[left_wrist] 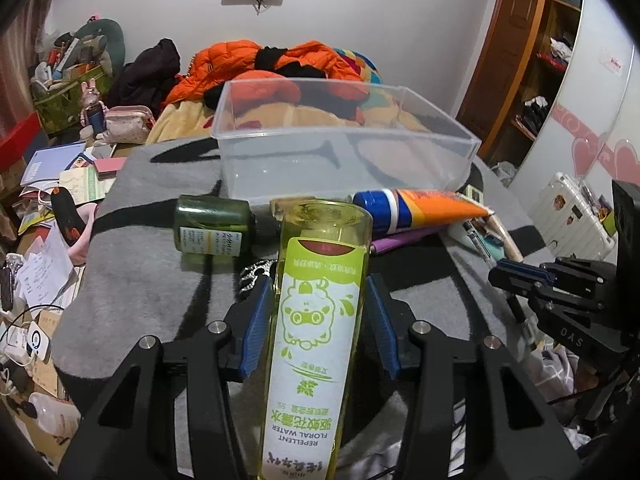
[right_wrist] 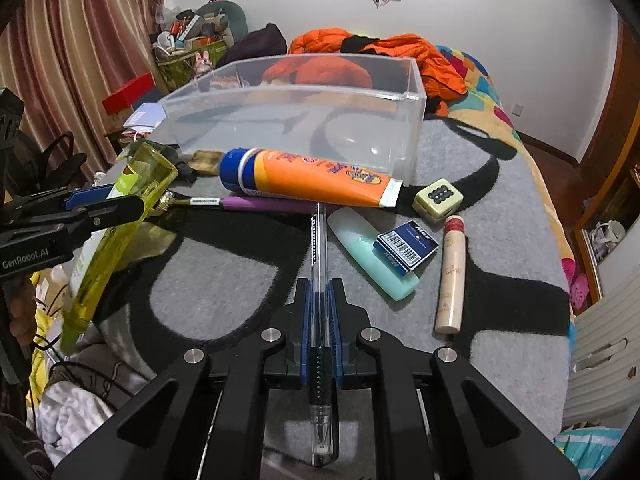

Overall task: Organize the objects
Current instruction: 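Grasp the yellow-green floral water bottle with the left tool while the right tool grasps the black pen, then lift the yellow bottle with the left tool while the right tool carries the pen toward the clear box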

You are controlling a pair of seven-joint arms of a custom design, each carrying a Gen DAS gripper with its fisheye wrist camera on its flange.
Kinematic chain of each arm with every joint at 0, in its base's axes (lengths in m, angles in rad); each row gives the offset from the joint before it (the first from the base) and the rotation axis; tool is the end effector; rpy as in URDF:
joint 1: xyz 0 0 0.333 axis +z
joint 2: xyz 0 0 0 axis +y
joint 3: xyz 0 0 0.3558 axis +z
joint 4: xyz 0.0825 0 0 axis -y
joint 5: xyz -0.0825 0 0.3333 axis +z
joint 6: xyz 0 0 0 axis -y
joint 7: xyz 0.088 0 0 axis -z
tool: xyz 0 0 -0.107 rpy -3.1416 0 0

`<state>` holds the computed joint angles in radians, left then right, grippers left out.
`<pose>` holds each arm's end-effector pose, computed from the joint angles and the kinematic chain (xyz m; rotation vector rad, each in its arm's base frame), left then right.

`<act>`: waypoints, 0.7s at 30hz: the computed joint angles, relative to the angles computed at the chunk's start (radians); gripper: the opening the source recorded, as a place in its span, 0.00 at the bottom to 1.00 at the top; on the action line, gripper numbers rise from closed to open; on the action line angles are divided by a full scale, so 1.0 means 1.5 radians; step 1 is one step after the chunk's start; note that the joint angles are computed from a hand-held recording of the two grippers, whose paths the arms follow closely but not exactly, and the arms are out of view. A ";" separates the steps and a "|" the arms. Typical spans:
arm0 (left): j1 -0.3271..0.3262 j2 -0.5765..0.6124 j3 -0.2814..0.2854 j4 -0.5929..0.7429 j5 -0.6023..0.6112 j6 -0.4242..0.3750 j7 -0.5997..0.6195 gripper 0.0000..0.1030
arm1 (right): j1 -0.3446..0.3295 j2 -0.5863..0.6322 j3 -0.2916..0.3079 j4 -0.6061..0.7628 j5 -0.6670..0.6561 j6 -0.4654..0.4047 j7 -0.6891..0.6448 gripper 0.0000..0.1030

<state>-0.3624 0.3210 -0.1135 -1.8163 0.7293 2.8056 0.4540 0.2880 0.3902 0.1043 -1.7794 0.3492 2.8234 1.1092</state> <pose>0.5629 -0.3152 0.4979 -1.8726 1.7859 -0.8757 0.6263 0.2288 0.4775 -2.1681 1.2326 -0.3897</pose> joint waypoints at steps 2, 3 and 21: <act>-0.006 -0.009 0.008 -0.005 0.014 0.007 -0.021 0.46 | -0.004 -0.009 0.006 -0.010 0.009 0.011 -0.006 0.07; -0.012 -0.014 0.014 -0.006 0.029 0.009 -0.037 0.46 | -0.008 -0.014 0.010 -0.015 0.016 0.015 -0.013 0.07; -0.012 -0.070 0.003 0.005 0.215 0.028 -0.202 0.45 | -0.030 -0.062 0.052 -0.040 0.137 0.094 -0.103 0.07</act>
